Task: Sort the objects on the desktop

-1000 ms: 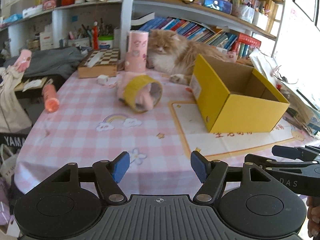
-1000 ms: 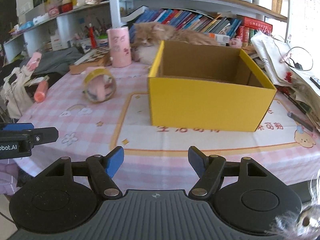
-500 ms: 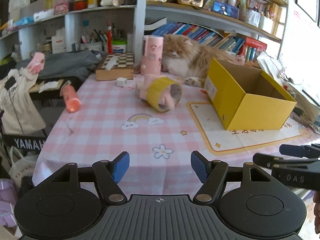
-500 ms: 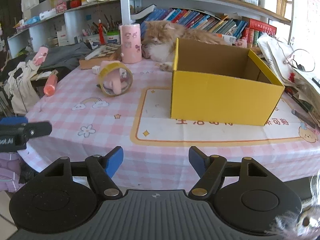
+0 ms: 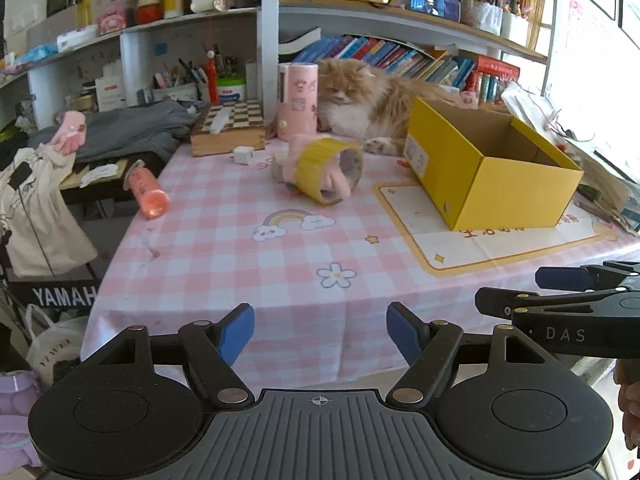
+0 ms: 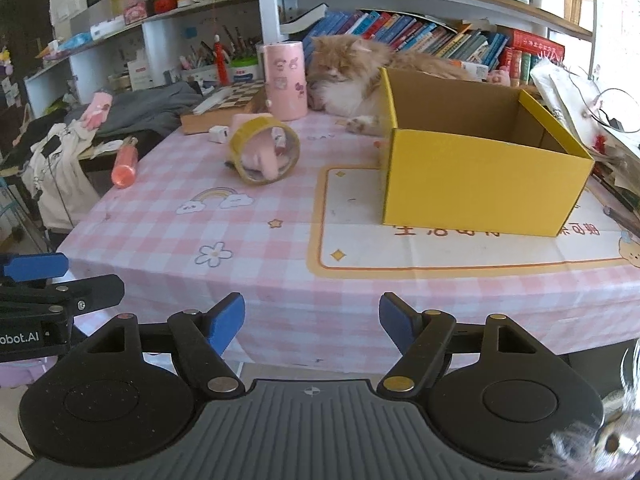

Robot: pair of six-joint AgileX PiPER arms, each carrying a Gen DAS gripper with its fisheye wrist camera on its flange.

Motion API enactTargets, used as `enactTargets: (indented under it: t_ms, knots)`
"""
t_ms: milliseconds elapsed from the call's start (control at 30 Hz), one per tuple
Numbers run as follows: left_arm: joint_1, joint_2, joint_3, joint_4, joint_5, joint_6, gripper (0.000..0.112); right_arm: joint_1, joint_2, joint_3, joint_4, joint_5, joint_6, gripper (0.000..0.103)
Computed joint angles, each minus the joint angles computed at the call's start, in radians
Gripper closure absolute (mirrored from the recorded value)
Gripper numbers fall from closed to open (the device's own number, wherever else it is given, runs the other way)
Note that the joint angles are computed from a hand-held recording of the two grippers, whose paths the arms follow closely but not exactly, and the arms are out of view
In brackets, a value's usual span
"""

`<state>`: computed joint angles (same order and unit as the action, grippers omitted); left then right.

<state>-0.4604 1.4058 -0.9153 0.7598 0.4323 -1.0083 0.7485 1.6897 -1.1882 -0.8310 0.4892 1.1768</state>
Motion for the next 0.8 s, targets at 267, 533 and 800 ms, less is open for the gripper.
enactTargets:
  t_ms: [267,533,800]
  knots:
    - [0.038,-0.017,0.017,-0.074,-0.018,0.089,0.036,0.042,0.025,-0.04,0.023,0.013,-0.059,0.029]
    - [0.068,-0.008,0.017,-0.142,-0.042,0.151,0.036,0.045,0.065,-0.088,0.061,0.025,-0.125,0.029]
    - [0.135,0.058,-0.027,-0.251,-0.079,0.226,0.036,0.015,0.13,-0.175,0.167,0.027,-0.301,0.029]
